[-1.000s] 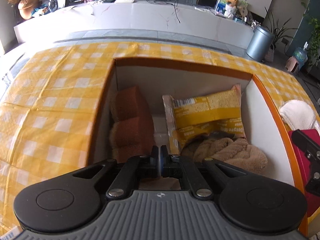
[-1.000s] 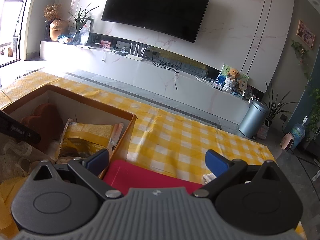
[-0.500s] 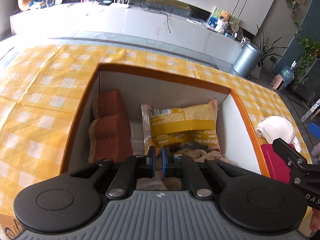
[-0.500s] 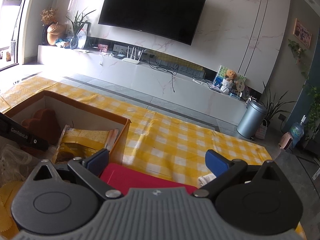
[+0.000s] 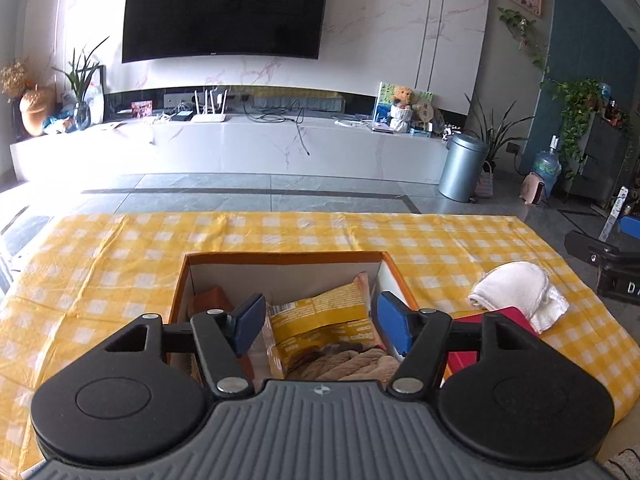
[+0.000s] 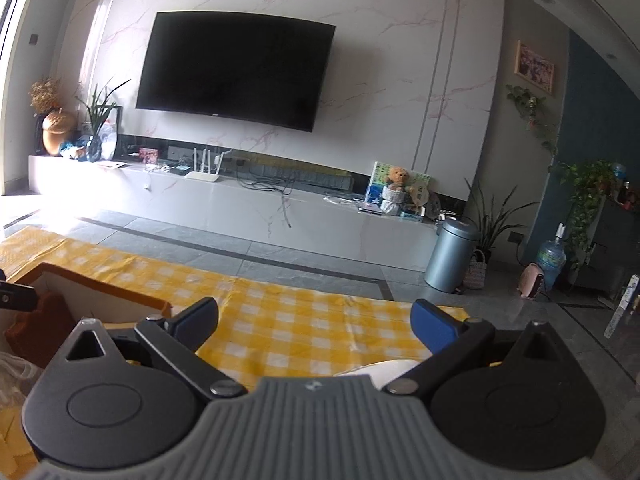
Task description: Organize soft objects
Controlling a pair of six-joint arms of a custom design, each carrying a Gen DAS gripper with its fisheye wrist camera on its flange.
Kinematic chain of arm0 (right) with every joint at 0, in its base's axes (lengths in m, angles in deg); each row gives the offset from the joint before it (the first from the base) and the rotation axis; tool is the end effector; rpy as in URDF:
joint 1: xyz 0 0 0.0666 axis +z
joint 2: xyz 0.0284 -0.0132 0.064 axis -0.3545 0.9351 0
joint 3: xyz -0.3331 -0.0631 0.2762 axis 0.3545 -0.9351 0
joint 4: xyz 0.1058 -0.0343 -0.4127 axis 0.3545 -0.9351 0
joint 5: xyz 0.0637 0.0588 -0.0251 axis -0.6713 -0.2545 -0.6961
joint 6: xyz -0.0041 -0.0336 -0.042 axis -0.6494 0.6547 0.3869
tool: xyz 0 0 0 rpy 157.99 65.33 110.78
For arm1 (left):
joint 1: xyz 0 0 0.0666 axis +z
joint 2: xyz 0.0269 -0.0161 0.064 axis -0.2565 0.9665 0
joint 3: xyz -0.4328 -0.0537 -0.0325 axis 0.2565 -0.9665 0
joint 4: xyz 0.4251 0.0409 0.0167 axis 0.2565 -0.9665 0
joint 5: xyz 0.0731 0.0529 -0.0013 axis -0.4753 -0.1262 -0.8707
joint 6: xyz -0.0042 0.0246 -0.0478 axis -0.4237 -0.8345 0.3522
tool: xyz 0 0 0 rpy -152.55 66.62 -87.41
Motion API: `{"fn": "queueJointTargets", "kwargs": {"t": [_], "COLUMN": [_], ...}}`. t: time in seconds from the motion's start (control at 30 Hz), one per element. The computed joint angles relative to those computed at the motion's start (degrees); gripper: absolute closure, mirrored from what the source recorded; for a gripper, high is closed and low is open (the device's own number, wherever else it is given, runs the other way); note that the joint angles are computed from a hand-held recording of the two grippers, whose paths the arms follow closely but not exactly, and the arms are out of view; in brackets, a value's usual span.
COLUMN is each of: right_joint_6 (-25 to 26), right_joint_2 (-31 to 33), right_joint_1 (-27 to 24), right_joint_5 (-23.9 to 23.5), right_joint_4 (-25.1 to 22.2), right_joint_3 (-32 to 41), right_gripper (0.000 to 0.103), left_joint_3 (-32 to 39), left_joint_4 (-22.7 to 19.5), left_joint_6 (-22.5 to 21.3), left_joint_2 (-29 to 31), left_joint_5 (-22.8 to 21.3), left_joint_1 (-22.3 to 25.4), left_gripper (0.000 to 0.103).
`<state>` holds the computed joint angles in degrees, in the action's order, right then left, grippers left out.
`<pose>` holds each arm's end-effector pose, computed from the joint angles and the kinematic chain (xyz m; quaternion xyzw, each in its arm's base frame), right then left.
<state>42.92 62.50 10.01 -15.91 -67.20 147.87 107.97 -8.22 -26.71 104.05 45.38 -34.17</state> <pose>0.5451 0.2966 0.5604 0.0204 0.8209 -0.1262 0.5566 0.5710 -0.2013 0.5421 0.1062 0.8755 -0.1120 0.4580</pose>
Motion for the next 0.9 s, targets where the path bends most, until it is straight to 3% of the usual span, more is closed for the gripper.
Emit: {"fn": "queueJointTargets", "kwargs": {"t": [0.17,0.37,0.5,0.6,0.8,0.9], "right_joint_6": [-5.66,-15.98,-22.88,-26.24,-26.76,-27.71], "right_joint_2": [-4.57,-6.45,-6.3,-5.32,-1.31,-0.33], "right_joint_1": [-2.34,-5.74,-8.3,-9.78,-12.6,-14.13], "right_joint_5": [5.71,9.27,5.45,1.41,-5.26,-10.15], "right_joint_4": [-1.96,-11.22,-15.56,-16.76,-17.92,-14.82], "right_joint_3": [-3.75,-5.22,-5.88,-6.08,-4.2,-4.95], "right_gripper": [0.003,0.003,0.003,0.003,0.003,0.003], "left_joint_3": [-2.09,-3.5,-3.7,-2.17,1.3,1.79], "left_joint_4": [3.42,6.1,5.69,3.49,-0.51,-1.21], "left_joint_6": [-0.77,2.05,0.61,-0.29,-1.52,-3.04], "left_joint_2": [-2.27,-3.93,-4.05,-2.8,0.14,0.88], "left_joint_5": [-0.1,0.0,0.19,-2.06,-4.13,-4.62], "left_joint_1": [-1.5,-3.07,-4.23,-5.71,-8.26,-9.49], "left_gripper": [0.017,0.014,0.014,0.014,0.014,0.014]}}
